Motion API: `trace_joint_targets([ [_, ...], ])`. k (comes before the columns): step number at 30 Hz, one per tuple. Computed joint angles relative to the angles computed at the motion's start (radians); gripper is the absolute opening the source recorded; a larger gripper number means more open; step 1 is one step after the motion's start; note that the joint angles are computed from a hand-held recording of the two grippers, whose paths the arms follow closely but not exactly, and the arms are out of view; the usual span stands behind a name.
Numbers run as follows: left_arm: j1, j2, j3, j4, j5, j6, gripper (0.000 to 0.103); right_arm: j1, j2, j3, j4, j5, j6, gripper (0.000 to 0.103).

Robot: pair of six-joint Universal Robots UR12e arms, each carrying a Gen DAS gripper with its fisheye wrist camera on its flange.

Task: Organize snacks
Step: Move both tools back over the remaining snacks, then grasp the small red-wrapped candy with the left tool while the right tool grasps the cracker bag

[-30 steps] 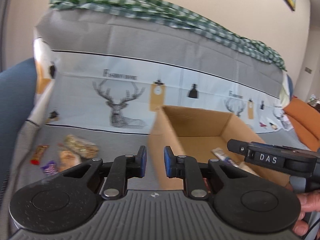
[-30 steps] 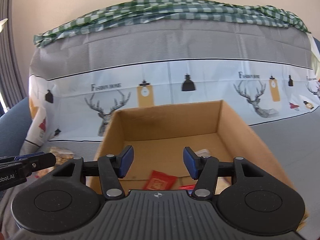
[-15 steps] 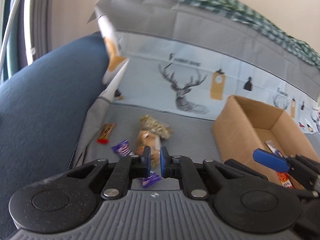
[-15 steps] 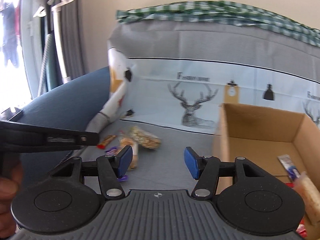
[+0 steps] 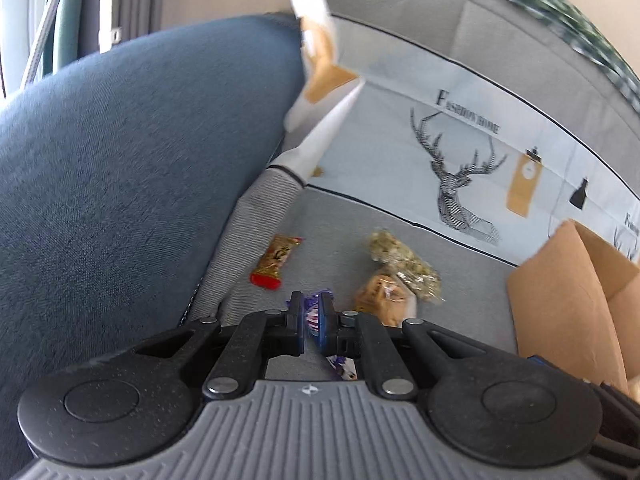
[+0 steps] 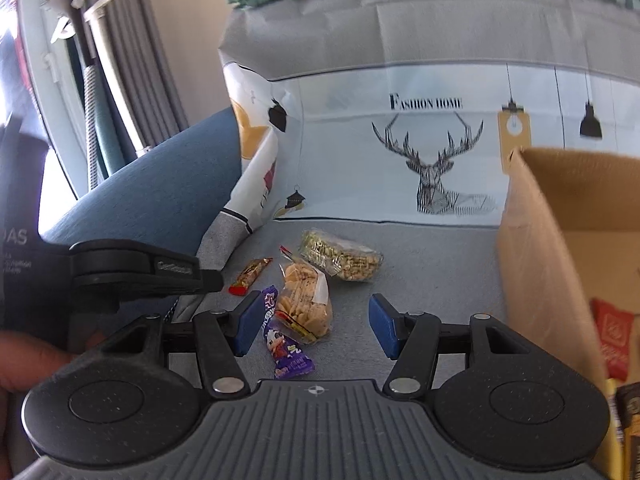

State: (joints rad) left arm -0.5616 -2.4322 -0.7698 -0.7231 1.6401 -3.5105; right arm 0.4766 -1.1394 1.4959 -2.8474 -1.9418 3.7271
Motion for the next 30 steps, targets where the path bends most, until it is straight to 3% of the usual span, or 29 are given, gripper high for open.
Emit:
trace_joint_targets([
  [6,0.012,-0.039,0.053,-0.008,-0.044,-0.016,0.006,-0.042,0.047,-0.044,0.03,0.104,0.108,0.062],
  [10,0.006,-0.101,0.155,-0.06,-0.023,-0.015,0.008,-0.062,0.071,-0.065,0.054,0.153,0.156,0.063],
  [16,-0.012,-0.225,0.372,-0.195,0.127,0.012,0.016,-0.086,0.1,-0.092,0.085,0.246,0.155,0.065],
  [20,-0.025,-0.319,0.547,-0.318,0.186,0.068,0.033,-0.091,0.115,-0.109,0.109,0.274,0.153,0.066],
  [23,-0.023,-0.384,0.673,-0.404,0.202,0.08,0.028,-0.092,0.122,-0.121,0.14,0.283,0.137,0.065],
  [26,-0.023,-0.369,0.639,-0.386,0.21,0.097,0.02,-0.094,0.126,-0.125,0.15,0.295,0.125,0.056],
  [30,-0.019,-0.321,0.552,-0.346,0.184,0.059,0.019,-0.085,0.123,-0.121,0.144,0.259,0.099,0.052],
])
